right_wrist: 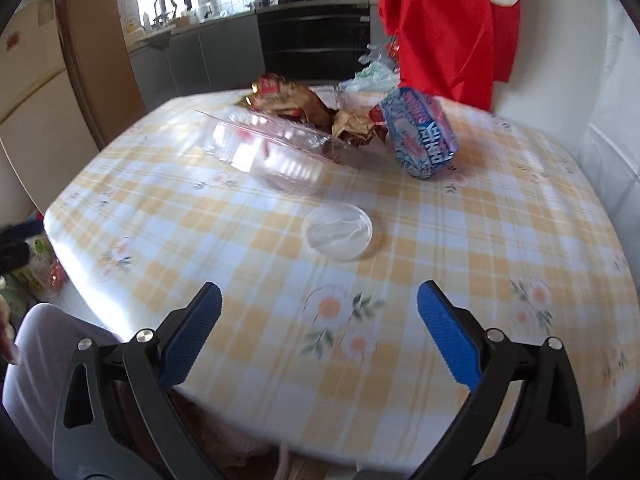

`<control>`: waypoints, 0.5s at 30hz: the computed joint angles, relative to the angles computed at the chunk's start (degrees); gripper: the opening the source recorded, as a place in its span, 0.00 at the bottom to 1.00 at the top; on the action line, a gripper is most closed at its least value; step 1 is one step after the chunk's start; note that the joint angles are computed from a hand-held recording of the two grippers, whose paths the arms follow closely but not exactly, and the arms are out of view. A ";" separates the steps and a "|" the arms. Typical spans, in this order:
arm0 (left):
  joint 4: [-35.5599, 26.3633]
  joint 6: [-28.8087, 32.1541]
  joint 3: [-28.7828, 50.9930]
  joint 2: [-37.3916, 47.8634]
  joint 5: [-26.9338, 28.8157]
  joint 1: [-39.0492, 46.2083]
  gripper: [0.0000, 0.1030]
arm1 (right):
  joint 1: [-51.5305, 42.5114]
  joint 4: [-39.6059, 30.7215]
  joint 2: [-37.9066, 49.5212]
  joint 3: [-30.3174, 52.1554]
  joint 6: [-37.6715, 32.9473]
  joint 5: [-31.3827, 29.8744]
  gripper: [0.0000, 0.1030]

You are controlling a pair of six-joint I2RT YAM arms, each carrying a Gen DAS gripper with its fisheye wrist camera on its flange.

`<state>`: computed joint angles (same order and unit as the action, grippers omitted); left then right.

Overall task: Collect trash
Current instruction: 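Grasp the clear plastic food container with the left tool while the right tool grasps the clear round lid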

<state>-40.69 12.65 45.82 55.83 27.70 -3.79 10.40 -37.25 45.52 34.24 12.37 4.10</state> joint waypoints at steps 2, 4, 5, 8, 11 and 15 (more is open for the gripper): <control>2.35 -2.40 1.72 3.06 -1.88 -2.91 0.94 | -3.32 5.49 6.97 0.18 -3.17 -2.36 0.93; 3.29 -4.65 4.99 7.52 -3.36 -5.85 0.94 | -5.52 9.07 13.38 1.41 -5.64 -4.08 0.93; 3.53 -5.54 6.14 8.91 -3.83 -6.74 0.94 | -6.25 10.39 15.95 2.06 -6.59 -4.43 0.93; 6.63 -9.49 9.07 13.16 -3.99 -9.01 0.94 | -8.18 13.54 22.25 3.75 -8.42 -5.56 0.93; 8.39 -12.25 11.42 16.94 -4.38 -10.81 0.94 | -9.85 15.23 27.87 5.67 -8.24 -8.26 0.92; 10.42 -13.78 13.97 21.12 -5.11 -13.94 0.94 | -8.99 16.56 31.37 7.14 -8.86 -7.51 0.85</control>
<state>-30.27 -1.13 59.80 76.95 22.59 -17.72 1.41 -20.69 76.88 41.37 3.51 -3.41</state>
